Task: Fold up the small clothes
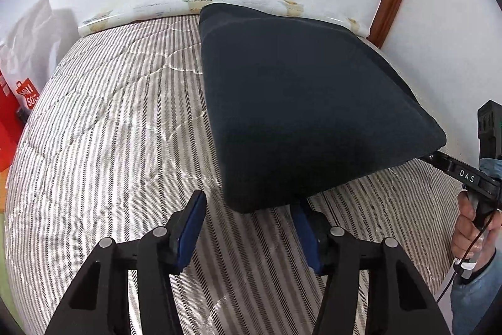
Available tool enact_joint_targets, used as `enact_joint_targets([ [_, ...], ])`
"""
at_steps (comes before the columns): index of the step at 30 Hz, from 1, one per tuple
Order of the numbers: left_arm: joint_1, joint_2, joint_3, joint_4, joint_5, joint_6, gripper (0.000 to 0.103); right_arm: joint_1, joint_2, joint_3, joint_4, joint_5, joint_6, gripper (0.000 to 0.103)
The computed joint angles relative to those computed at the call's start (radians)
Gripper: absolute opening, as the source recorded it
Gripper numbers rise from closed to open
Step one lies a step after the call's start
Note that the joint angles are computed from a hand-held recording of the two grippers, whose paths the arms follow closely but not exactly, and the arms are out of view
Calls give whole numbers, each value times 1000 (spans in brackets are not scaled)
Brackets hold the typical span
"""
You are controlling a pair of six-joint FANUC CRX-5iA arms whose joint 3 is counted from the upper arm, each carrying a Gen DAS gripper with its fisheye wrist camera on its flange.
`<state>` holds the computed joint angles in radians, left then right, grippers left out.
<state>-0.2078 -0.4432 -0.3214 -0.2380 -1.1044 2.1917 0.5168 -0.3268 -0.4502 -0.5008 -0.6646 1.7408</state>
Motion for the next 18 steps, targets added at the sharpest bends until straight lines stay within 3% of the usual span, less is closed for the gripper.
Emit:
enact_joint_targets([
  [3, -8, 16, 12, -4, 2, 9, 52, 17, -24, -26, 45, 63, -27, 13],
  [7, -37, 38, 36, -26, -7, 27, 52, -9, -4, -5, 33, 33, -14, 13],
  [13, -51, 21, 38, -10, -12, 37, 52, 71, -101, -95, 272, 48, -200, 17],
  [18, -50, -39, 11, 38, 27, -10, 52, 18, -207, -73, 215, -31, -66, 17],
])
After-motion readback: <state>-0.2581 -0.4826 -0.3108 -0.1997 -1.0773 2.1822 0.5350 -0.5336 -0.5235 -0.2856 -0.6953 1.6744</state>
